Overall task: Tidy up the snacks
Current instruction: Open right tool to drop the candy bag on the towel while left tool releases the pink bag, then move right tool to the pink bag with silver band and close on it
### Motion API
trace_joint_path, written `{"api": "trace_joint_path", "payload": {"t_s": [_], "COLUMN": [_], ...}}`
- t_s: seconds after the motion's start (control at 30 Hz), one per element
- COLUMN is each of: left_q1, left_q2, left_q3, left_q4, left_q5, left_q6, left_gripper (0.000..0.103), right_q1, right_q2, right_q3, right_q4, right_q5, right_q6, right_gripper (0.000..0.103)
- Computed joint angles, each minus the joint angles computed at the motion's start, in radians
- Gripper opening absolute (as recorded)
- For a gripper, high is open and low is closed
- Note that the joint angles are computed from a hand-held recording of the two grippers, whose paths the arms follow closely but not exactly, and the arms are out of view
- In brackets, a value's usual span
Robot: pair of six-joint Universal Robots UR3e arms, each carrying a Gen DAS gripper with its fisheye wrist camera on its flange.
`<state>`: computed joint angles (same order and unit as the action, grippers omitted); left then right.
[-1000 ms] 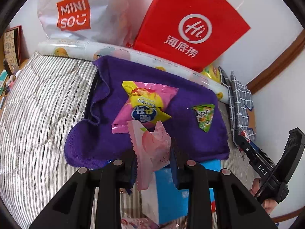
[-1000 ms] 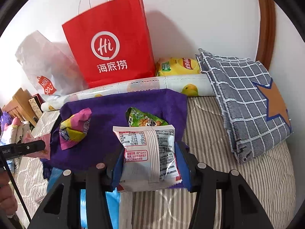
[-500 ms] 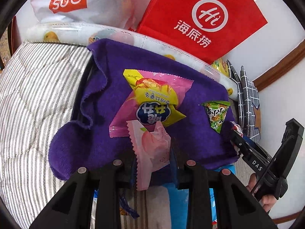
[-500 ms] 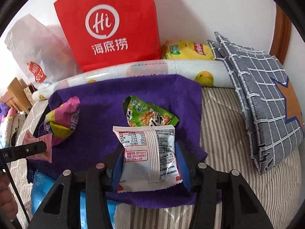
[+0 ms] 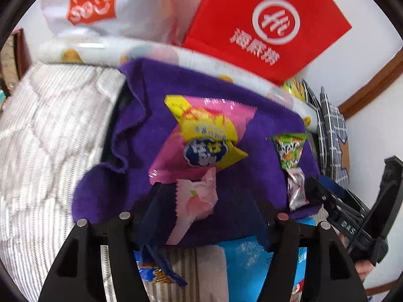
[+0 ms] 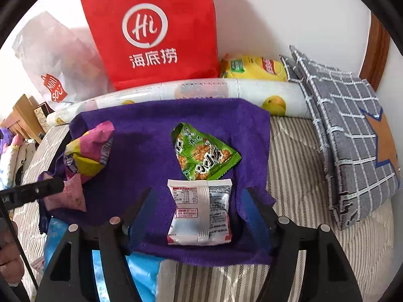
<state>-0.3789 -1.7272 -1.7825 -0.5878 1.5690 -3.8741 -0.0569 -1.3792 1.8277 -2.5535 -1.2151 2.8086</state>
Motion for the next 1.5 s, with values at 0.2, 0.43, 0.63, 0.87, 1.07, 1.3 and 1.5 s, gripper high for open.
{"api": "trace_joint_path", "payload": {"t_s": [0.2, 0.43, 0.63, 0.87, 1.07, 1.3, 1.5], "left_q1": [-0.018, -0.118, -0.221, -0.308, -0.372, -0.403, -0.421], "left_q2": [0.082, 0.185, 0.261, 0.314, 0.357, 0.409, 0.417], "left_q3": [-0.031, -0.021, -0.036, -0.062, -0.062, -0.094, -0.098], "left_q4": [-0.036, -0.161, -0.255, -0.323, -0.371, -0.384, -0.389], "left_q5": [0.019, 0.140, 0.226, 0.265, 0.309, 0.322, 0.332], "left_q6": [-0.034, -0.105, -0.194, -0.273, -0.319, -0.352, -0.366], "left_gripper": [0.064, 0.063, 0.060, 0.060, 0.060, 0.060, 0.060], "right_q1": [-0.026, -0.111, -0.177, -0.245, -0.203, -0.140, -0.122], "right_q2": [-0.121, -0.397, -0.596, -0.902, -1.071, -1.107, -1.061], "right_q3": [0.074, 0.270, 0.343, 0.466, 0.531, 0.569, 0.580], "right_q4": [0.019, 0.031, 0.252, 0.534, 0.628, 0.690, 0.705], "right_q5": [0.018, 0.061, 0.103, 0.154, 0.151, 0.152, 0.137], "right_q6": [0.005, -0.021, -0.118, -0.260, -0.278, -0.317, -0.349], "right_gripper": [0.070, 0.070, 0.070, 0.070, 0.070, 0.070, 0.070]}}
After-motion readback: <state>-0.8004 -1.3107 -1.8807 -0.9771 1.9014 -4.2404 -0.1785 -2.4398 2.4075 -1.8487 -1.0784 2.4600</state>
